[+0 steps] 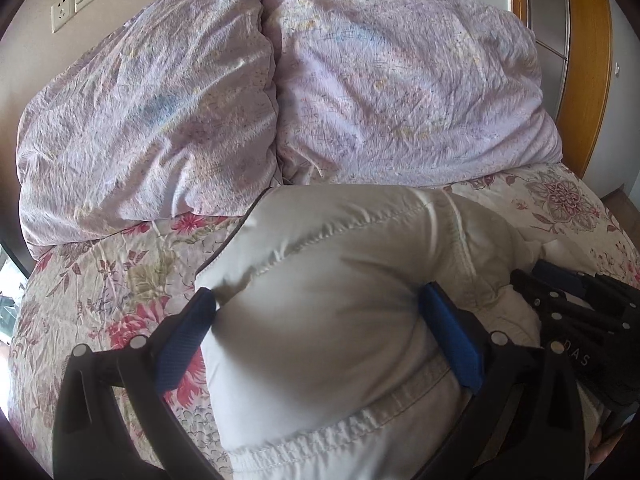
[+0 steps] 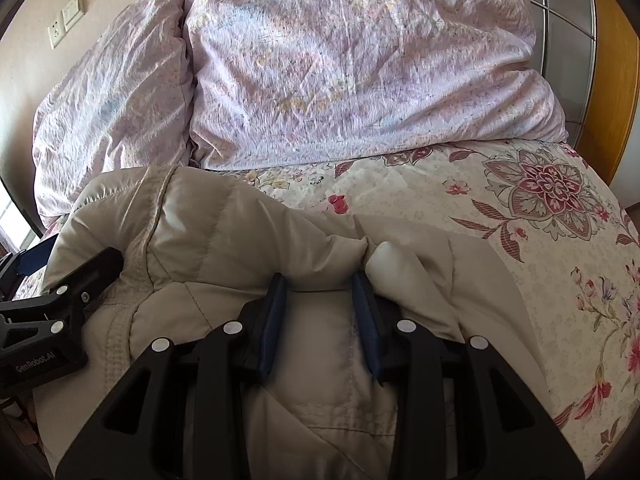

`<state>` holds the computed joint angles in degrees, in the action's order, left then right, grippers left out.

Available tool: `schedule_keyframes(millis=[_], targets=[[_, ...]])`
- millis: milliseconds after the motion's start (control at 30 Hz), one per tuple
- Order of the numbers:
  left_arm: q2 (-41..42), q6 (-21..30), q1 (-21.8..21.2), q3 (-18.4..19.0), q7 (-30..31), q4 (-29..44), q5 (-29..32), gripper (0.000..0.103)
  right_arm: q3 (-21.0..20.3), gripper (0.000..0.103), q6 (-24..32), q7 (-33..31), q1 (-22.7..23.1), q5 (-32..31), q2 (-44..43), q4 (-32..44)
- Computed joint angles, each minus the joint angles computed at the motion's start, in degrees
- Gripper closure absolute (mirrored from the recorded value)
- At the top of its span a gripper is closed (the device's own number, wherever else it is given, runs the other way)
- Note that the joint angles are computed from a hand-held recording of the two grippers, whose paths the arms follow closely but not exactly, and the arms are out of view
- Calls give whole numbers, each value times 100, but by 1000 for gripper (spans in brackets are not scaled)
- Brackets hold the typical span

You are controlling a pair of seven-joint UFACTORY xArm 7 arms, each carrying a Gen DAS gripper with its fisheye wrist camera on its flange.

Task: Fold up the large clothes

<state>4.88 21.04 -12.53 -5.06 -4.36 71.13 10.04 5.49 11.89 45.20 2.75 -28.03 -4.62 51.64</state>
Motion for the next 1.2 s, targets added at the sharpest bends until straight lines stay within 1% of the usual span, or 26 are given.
schedule_keyframes(millis=[267, 433, 533, 900, 1000, 1067, 1133, 1200], targets=[[147, 41, 25, -22, 189, 81, -306, 2, -23, 66, 56, -66, 28, 46, 38, 48], [213, 76, 87, -71, 479, 124, -737, 2, -54, 66, 1, -195, 41, 177, 38, 19], [242, 95, 84, -66, 538, 146, -830, 2, -53, 66, -16, -218, 36, 208, 43, 15], [330, 136, 84, -51, 608, 233, -937, 2, -43, 66, -61, 4, 7, 33, 81, 40], [315, 114, 60, -25, 530, 222, -848, 2, -46, 66, -76, 60, 3, -25, 83, 41], [262, 69, 9, 22, 363, 179, -615, 2, -48, 66, -113, 105, -7, -72, 57, 15], [174, 83, 23, 18, 359, 139, -571, 2, -102, 66, -242, -115, 24, 188, 1, -74], [-9, 107, 100, -20, 552, 14, -796, 2, -180, 66, -402, -506, 97, 682, -164, -262]])
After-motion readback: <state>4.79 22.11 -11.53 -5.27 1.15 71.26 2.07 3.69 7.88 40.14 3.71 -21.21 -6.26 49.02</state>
